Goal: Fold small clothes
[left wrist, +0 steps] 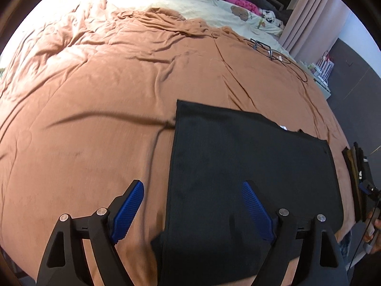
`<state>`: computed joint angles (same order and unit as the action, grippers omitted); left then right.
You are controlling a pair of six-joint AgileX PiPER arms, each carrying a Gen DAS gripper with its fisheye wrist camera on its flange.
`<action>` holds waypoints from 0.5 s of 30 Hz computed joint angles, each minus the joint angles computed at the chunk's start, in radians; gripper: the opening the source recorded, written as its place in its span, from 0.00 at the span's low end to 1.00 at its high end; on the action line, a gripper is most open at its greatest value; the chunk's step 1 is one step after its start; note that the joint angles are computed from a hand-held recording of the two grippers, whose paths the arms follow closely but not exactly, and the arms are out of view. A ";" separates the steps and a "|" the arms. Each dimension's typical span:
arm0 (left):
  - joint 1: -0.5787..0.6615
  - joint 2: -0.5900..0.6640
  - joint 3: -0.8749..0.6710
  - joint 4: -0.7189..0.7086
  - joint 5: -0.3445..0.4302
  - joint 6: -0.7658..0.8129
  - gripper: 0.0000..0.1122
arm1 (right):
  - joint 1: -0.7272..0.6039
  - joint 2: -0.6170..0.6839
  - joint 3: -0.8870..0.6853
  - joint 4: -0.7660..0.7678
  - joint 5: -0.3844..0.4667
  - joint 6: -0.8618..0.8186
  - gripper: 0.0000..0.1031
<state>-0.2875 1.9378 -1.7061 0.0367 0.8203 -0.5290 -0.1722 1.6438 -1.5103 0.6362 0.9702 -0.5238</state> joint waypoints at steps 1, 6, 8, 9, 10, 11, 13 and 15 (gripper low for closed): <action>-0.003 -0.020 0.037 -0.005 -0.016 0.000 0.76 | -0.004 -0.023 0.028 0.003 -0.004 -0.002 0.98; -0.007 -0.118 0.222 -0.055 -0.106 -0.004 0.62 | -0.014 -0.132 0.156 0.023 -0.035 -0.031 0.98; -0.014 -0.151 0.290 -0.058 -0.138 -0.023 0.59 | -0.016 -0.172 0.211 0.046 -0.049 -0.053 0.98; -0.016 -0.163 0.316 -0.060 -0.152 -0.026 0.58 | -0.022 -0.188 0.237 0.066 -0.053 -0.071 0.98; -0.019 -0.177 0.349 -0.054 -0.169 -0.042 0.58 | -0.027 -0.208 0.268 0.089 -0.060 -0.091 0.98; -0.020 -0.185 0.369 -0.052 -0.179 -0.056 0.58 | -0.040 -0.226 0.296 0.112 -0.064 -0.119 0.98; -0.020 -0.204 0.420 -0.060 -0.207 -0.078 0.57 | -0.056 -0.260 0.358 0.154 -0.081 -0.166 0.98; -0.024 -0.221 0.467 -0.072 -0.231 -0.085 0.52 | -0.070 -0.277 0.405 0.187 -0.081 -0.197 0.98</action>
<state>-0.3117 1.7172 -1.2390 -0.0355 0.5897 -0.6144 -0.2418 1.3670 -1.1056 0.8236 0.8893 -0.7205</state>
